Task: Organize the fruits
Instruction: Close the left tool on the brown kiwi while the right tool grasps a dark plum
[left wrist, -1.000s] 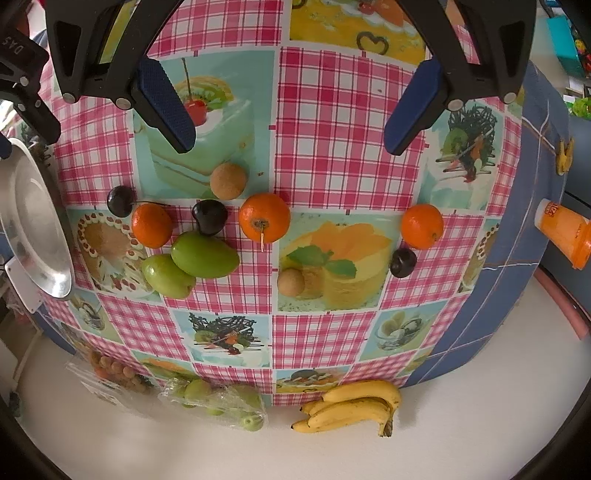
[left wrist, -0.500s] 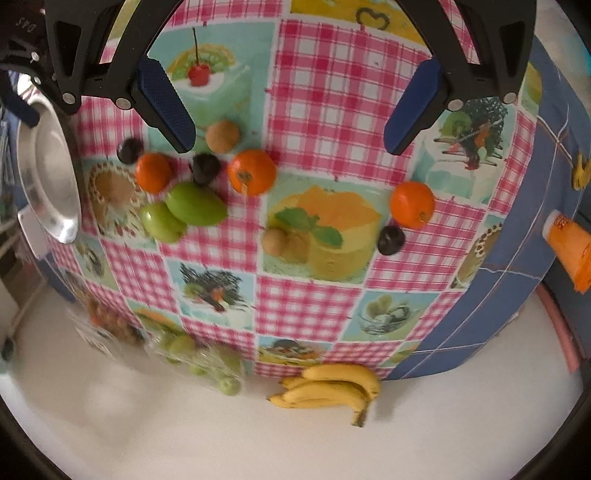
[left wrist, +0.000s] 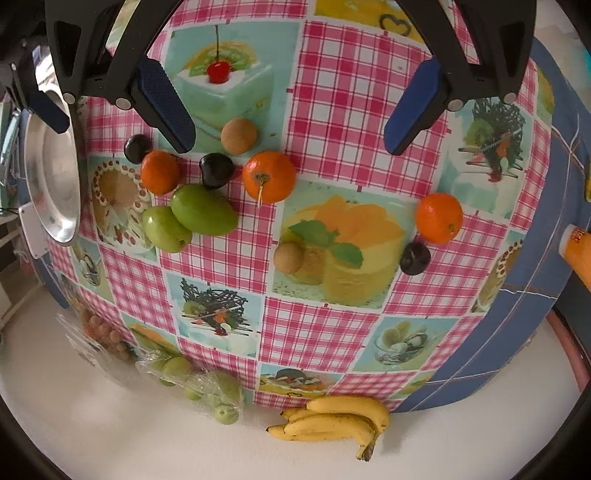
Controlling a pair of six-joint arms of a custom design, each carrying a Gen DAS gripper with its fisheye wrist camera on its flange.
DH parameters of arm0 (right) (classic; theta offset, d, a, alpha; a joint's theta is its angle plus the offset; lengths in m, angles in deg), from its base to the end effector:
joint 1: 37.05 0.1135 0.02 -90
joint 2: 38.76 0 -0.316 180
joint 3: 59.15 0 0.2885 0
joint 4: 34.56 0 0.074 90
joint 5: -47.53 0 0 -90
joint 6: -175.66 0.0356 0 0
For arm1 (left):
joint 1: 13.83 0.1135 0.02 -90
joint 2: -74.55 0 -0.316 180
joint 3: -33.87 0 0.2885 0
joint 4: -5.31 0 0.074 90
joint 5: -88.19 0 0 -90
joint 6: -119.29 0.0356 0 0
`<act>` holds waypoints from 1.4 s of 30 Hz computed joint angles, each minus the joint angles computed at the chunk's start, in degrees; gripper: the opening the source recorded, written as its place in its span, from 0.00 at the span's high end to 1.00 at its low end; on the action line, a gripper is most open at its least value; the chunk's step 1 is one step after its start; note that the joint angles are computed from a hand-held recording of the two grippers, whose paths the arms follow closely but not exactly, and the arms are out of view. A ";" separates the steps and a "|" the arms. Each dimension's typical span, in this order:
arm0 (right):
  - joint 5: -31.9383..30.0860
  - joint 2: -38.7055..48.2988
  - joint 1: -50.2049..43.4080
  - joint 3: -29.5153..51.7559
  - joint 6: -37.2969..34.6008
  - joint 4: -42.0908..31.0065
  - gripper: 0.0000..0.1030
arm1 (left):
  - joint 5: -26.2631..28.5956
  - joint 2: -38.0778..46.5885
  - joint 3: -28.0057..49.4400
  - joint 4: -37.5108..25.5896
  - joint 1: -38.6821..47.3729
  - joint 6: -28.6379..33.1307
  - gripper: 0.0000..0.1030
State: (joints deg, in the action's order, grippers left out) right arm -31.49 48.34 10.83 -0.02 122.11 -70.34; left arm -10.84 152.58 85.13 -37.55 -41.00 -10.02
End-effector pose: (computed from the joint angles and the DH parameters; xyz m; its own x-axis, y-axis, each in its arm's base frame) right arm 0.2109 0.2232 0.1961 -0.8829 -0.1068 -0.4573 -0.1829 0.9751 0.1254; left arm 0.2250 -0.1092 0.1904 -0.9002 -0.2412 -0.3625 -0.2170 0.9703 -0.1067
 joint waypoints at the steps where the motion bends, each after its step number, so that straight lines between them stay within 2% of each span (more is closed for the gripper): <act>1: -0.44 0.50 -0.27 0.33 -0.44 0.01 0.00 | 0.24 0.56 0.31 -0.06 0.00 -0.34 0.00; 5: -2.03 2.26 -0.99 0.83 -1.67 0.38 0.00 | 1.67 3.59 1.37 0.37 0.10 -2.10 0.01; 10: -4.12 4.51 -1.84 1.13 -2.55 2.28 0.01 | 3.80 5.86 1.24 2.22 -0.42 -2.84 0.12; 12: -4.20 5.40 -1.90 1.45 -2.58 2.73 0.07 | 4.84 6.85 1.12 2.75 -0.34 -3.01 0.15; 14: -4.58 6.11 -2.37 1.58 -2.36 2.89 0.22 | 6.84 7.39 0.76 3.79 0.17 -3.23 0.21; 16: -4.92 7.37 -2.96 2.07 -2.22 2.60 0.28 | 8.95 7.82 0.53 4.68 0.45 -3.40 0.23; 18: -4.86 8.40 -3.20 2.49 -2.42 2.41 0.31 | 9.78 8.17 0.53 5.18 -0.02 -3.44 0.33; 20: -5.10 8.90 -3.42 2.56 -2.41 2.79 0.34 | 10.19 8.45 0.83 5.42 -0.36 -3.36 0.35; 23: -4.76 9.59 -3.63 2.95 -2.20 3.05 0.41 | 9.90 8.93 1.32 5.94 -0.79 -3.22 0.47; 25: -4.82 9.97 -3.92 3.08 -2.16 3.15 0.45 | 9.81 9.08 1.55 5.71 -0.88 -3.12 0.48; 27: -4.86 10.63 -4.07 3.37 -1.97 3.16 0.50 | 10.14 9.30 1.66 5.65 -0.59 -2.85 0.55; 32: -4.55 10.95 -4.20 3.49 -1.14 4.02 0.60 | 10.57 9.86 1.56 6.22 0.03 -2.37 0.63; 35: -5.16 10.60 -4.36 3.17 -0.97 4.55 0.68 | 10.33 10.24 1.69 6.42 -0.23 -2.24 0.63; 37: -5.62 10.30 -4.24 2.93 -0.91 4.89 0.72 | 10.19 10.52 1.87 6.55 -0.37 -2.15 0.70; 38: -5.53 10.19 -4.11 2.92 -0.94 4.89 0.73 | 10.42 10.49 1.81 6.63 -0.27 -2.14 0.73; 42: -5.34 9.84 -4.02 2.92 -0.88 4.61 0.73 | 10.87 9.97 1.40 6.97 -0.05 -2.14 0.73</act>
